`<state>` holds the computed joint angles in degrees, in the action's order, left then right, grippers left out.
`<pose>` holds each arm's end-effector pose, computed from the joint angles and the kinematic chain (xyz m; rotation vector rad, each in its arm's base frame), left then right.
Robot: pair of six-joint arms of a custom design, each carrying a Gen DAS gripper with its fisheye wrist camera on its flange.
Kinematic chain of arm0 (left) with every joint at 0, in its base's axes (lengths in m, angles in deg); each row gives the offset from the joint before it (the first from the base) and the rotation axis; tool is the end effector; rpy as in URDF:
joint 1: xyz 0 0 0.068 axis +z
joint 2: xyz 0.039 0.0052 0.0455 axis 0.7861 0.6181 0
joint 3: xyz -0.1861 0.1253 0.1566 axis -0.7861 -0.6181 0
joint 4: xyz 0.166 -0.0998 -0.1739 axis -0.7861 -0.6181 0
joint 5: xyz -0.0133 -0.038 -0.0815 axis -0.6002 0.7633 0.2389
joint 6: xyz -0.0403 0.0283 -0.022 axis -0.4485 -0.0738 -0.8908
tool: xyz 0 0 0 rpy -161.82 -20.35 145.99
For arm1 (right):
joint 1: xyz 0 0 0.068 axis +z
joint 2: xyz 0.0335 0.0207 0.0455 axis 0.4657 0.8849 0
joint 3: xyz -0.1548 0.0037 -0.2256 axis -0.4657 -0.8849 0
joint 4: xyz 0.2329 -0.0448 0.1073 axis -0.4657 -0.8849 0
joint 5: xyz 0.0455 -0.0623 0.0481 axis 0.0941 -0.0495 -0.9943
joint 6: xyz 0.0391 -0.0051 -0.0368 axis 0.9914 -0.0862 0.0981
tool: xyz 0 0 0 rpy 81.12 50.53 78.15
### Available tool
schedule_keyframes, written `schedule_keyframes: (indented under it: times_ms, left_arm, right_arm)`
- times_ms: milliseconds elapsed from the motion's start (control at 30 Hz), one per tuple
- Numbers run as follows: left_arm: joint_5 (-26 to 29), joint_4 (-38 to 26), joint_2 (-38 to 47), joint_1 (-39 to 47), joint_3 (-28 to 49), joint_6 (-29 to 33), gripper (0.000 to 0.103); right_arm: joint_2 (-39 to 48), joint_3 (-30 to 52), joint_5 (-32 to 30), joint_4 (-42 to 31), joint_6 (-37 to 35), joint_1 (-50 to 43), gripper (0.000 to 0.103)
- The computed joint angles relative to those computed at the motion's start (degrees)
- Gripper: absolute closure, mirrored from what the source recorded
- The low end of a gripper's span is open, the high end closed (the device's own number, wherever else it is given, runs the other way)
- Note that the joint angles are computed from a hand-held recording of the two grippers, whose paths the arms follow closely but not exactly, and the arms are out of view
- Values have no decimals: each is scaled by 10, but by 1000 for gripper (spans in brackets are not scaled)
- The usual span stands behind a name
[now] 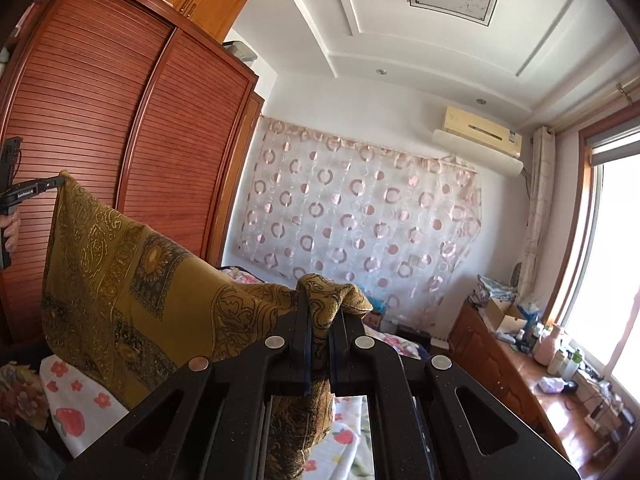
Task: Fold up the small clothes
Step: 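Grasp the gold shirt's edge with both grippers and lift it high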
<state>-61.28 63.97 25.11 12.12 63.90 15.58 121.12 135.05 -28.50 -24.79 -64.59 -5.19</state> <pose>0.2026 -0.1400 0.3219 -0.0015 1.5857 -0.0527 0.1737 -0.0796 0.4996 -0.5244 1.5357 -0.0144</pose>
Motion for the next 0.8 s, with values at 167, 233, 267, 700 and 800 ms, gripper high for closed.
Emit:
schedule_keyframes:
  times_ms: [167,233,267,700,800]
  left_arm:
    - [-27,-14,-35,-23,5,22,98]
    - [-30,-18,-35,-21,9,23,98]
    - [-26,-23,-29,-13,14,19,98]
    - [172,7,438,207,229,-62,98]
    - [200,-70,570,232,353,-84,88]
  right_arm:
    - [-7,11,-81,10,16,-73,98]
    - [-8,16,-107,22,28,-100,98]
    - [-3,15,-118,29,32,-107,98]
    - [247,38,216,62,-21,160,98]
    - [377,101,287,68,7,206,90]
